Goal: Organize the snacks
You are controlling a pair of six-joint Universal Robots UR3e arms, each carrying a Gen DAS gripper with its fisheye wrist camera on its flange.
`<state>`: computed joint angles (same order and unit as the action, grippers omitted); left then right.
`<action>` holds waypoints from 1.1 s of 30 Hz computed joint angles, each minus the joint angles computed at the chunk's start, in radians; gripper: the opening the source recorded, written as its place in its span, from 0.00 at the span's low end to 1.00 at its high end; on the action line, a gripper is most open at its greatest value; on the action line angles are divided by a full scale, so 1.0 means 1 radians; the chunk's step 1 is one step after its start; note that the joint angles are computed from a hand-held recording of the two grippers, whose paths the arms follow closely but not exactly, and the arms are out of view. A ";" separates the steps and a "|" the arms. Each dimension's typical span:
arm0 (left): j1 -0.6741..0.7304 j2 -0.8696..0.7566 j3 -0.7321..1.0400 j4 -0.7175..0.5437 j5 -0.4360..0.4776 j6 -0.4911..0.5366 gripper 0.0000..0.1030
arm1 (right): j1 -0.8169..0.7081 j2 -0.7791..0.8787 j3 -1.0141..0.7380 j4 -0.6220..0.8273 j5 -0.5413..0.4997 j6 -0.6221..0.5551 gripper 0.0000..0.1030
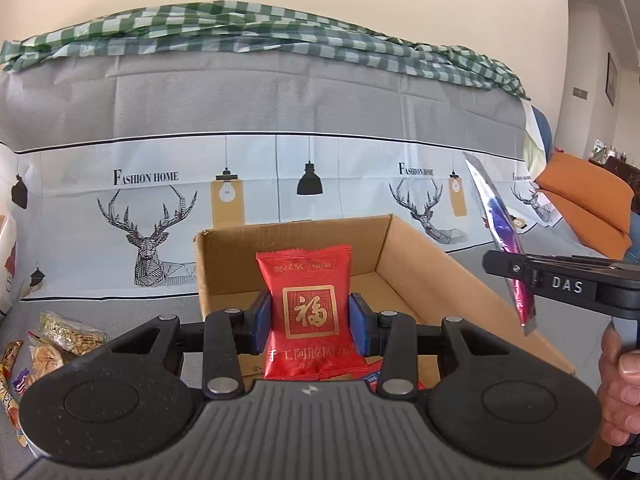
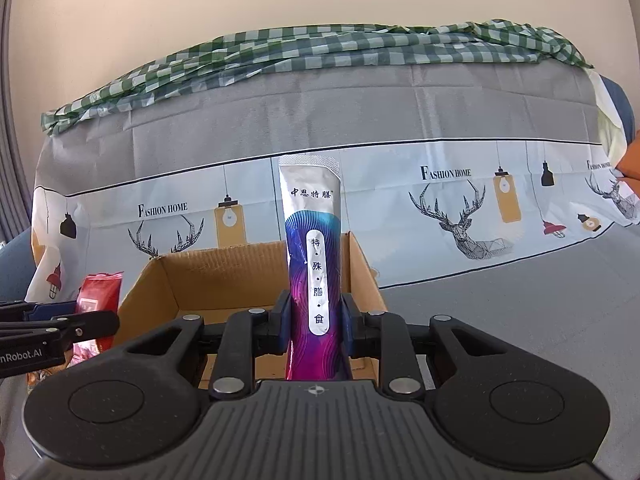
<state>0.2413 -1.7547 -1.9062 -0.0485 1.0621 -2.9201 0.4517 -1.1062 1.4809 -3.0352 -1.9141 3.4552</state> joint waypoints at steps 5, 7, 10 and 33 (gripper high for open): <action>-0.004 -0.001 -0.007 0.002 -0.008 0.008 0.43 | 0.007 0.014 -0.022 0.008 0.001 -0.023 0.25; -0.004 -0.002 -0.007 0.000 -0.012 0.007 0.43 | 0.008 0.015 -0.025 0.012 0.000 -0.027 0.25; -0.002 -0.001 -0.006 -0.004 -0.018 0.008 0.43 | 0.006 0.014 -0.027 0.017 0.002 -0.032 0.25; -0.005 -0.008 -0.011 -0.004 -0.035 0.025 0.43 | 0.015 0.032 -0.052 0.031 -0.007 -0.084 0.25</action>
